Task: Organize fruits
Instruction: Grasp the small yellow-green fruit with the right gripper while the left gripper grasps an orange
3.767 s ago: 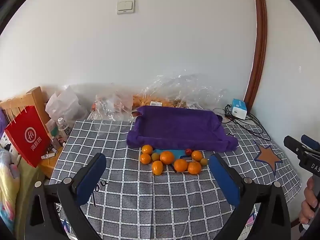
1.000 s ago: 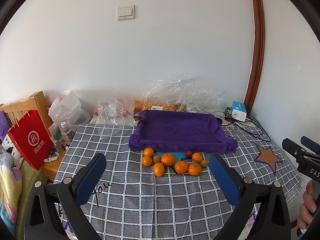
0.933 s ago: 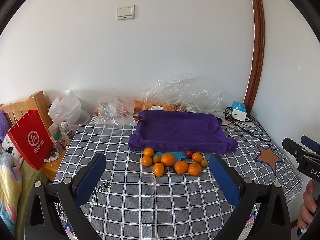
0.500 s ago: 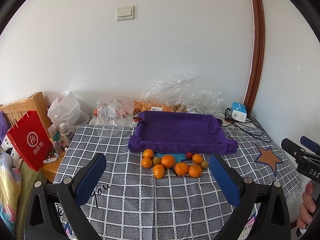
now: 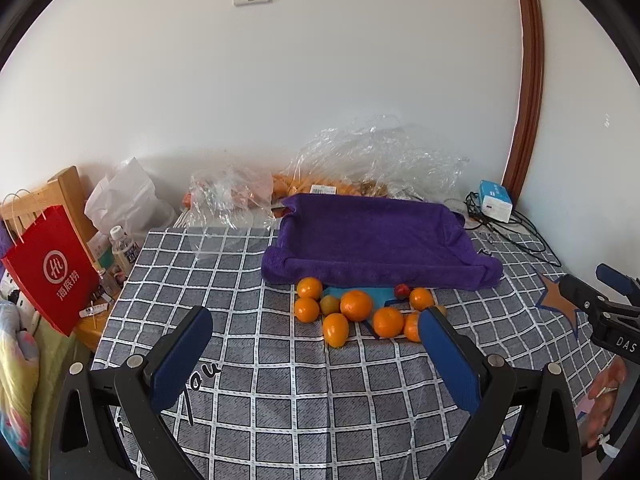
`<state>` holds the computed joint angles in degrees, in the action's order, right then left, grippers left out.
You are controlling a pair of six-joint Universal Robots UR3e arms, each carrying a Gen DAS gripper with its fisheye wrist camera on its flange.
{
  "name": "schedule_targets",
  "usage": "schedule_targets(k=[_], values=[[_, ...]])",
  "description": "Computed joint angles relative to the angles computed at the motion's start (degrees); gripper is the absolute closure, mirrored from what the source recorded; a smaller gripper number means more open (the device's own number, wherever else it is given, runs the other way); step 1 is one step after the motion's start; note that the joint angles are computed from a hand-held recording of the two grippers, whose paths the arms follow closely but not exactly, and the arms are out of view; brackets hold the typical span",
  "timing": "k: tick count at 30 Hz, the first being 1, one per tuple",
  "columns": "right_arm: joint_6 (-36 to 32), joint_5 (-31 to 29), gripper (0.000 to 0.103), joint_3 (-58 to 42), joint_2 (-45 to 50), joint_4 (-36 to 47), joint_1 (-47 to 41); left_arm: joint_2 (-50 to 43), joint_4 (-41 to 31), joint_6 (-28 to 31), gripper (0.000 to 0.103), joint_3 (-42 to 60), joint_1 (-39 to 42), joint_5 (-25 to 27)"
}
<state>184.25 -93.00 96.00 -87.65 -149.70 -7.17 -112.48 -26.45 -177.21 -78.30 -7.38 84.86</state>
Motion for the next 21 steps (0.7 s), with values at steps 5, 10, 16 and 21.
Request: schedule_targets(k=[5, 10, 16, 21], values=[[0.0, 4.2, 0.006, -2.9, 8.3, 0.0, -0.3, -5.4, -2.0, -0.4, 0.010, 3.2, 2.0, -2.0], [-1.2, 7.6, 0.028, -9.5, 18.9, 1.7, 0.1, -12.0, -7.4, 0.8, 0.036, 10.0, 2.7, -2.3], [-0.9, 12.7, 0.047, -16.6, 28.5, 3.0, -0.9, -17.9, -9.6, 1.7, 0.045, 14.5, 4.4, -6.5], [-1.3, 16.2, 0.052, -22.2, 33.7, 6.3, -1.5, -21.3, -11.1, 2.0, 0.045, 17.6, 5.0, -9.0]])
